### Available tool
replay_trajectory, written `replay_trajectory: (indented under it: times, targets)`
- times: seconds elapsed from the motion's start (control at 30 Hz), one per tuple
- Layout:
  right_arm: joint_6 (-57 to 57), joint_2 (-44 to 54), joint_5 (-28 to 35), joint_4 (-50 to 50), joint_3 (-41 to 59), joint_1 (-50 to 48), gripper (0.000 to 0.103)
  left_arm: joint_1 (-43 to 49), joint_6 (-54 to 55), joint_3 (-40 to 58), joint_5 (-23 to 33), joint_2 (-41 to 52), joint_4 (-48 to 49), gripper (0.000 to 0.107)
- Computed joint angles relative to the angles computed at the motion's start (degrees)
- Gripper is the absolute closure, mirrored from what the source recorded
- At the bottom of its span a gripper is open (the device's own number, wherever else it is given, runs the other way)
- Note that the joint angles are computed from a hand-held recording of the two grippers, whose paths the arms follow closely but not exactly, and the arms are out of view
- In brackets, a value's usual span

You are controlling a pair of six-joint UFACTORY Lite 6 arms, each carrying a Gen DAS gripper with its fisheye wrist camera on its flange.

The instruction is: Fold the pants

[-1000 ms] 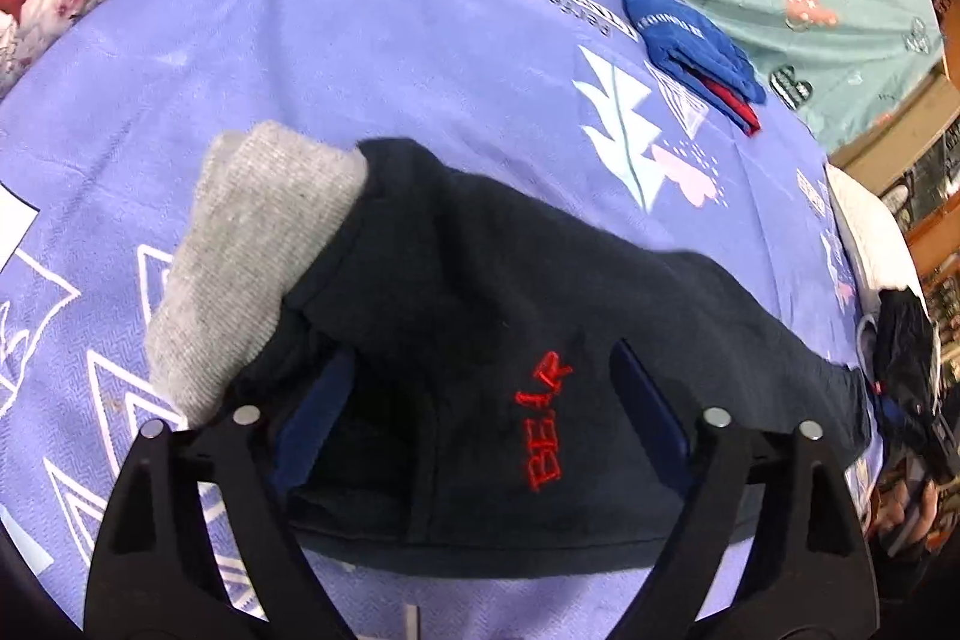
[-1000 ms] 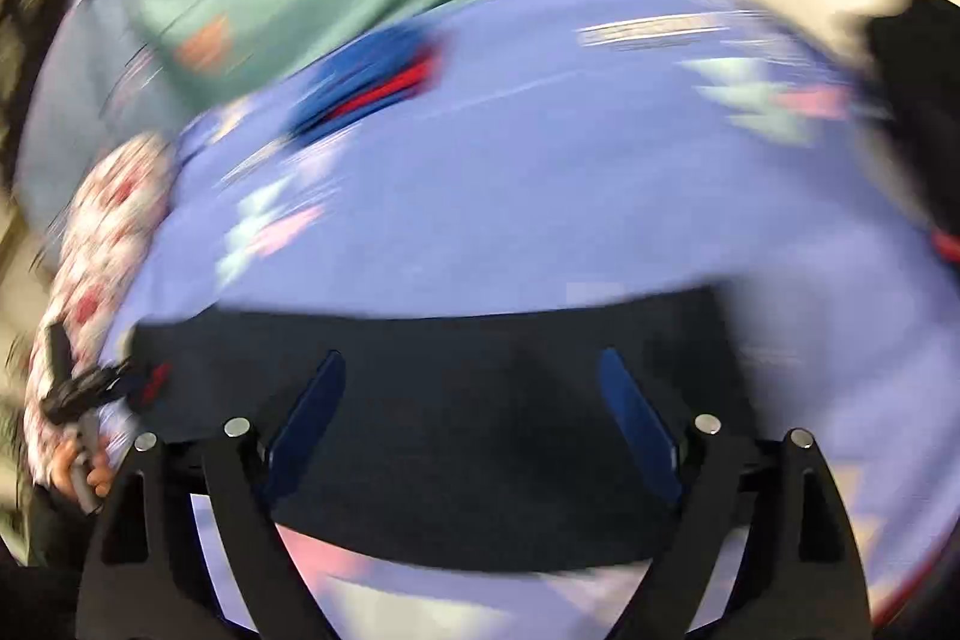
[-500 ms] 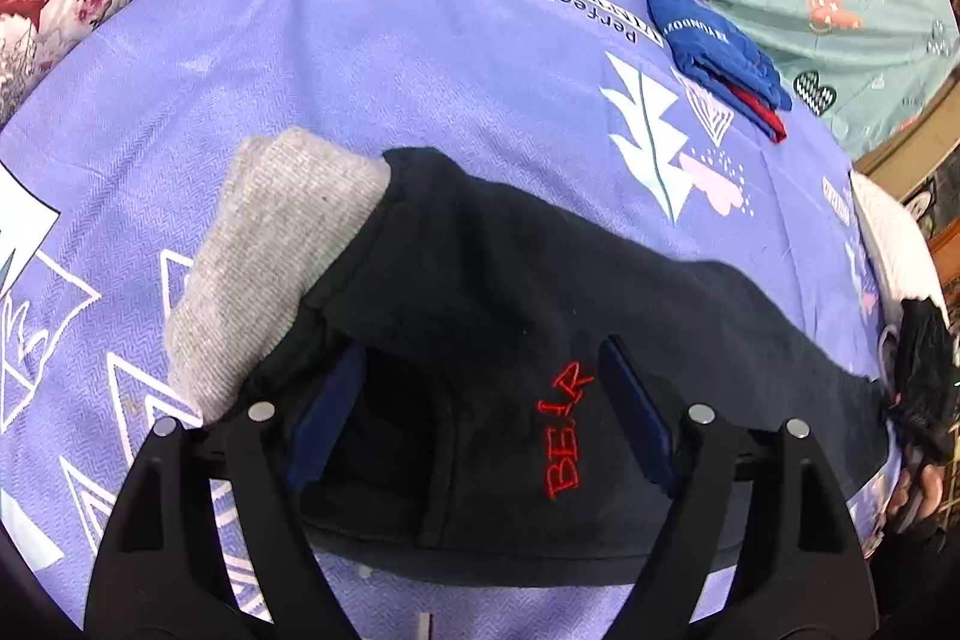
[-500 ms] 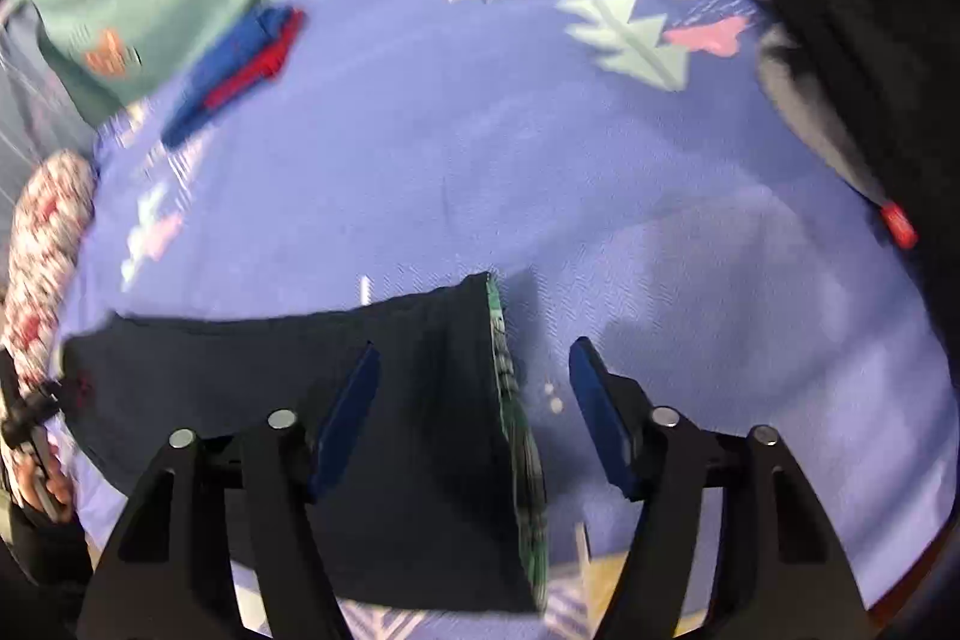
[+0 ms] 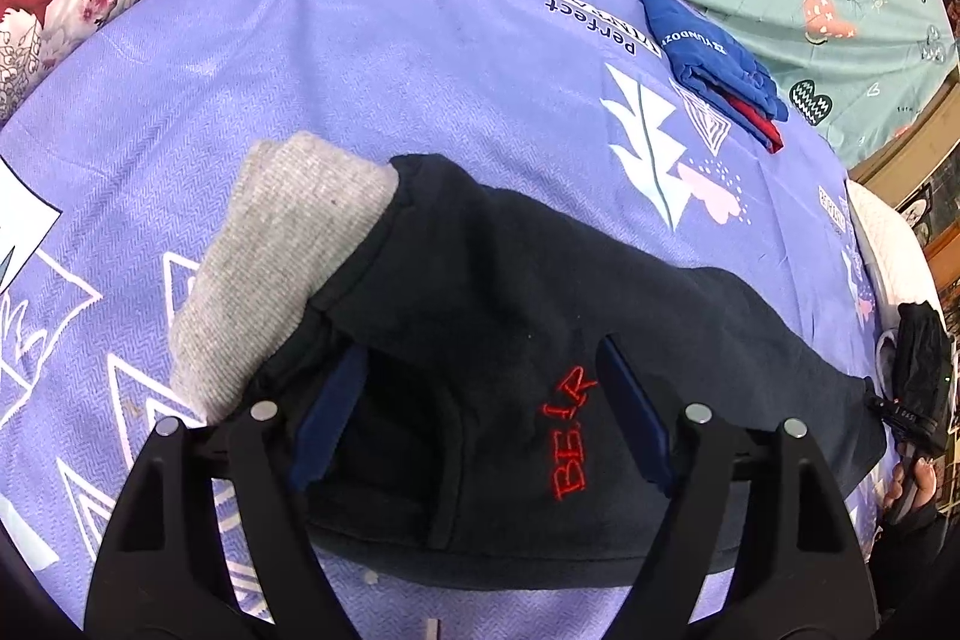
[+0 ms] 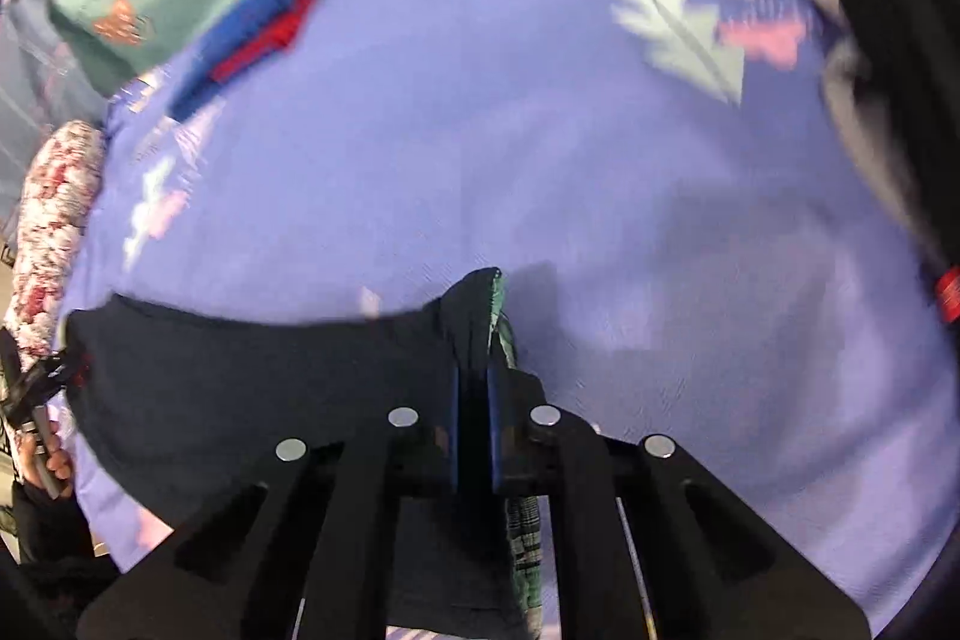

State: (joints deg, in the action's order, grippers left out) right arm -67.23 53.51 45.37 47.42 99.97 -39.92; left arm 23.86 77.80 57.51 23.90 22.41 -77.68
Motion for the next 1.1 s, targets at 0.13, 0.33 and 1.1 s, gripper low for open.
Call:
replay_trajectory:
  times: [0.13,0.33,1.1]
  targets:
    - [-2.3,-3.3,1.1,3.4,-4.3,-2.7,0.073,-0.6,-1.0,0.3,-0.8,0.1,1.0,0.027]
    - [-2.0,-13.3,6.4,6.1,-17.9,-12.4,0.037,0.2,-1.4,-0.4,0.5,-0.8,0.7,0.027]
    - [9.9,-20.0,2.8,13.2,-32.4,-5.5,0.022,5.6,13.6,-4.0,9.9,-0.8,-9.4,0.02]
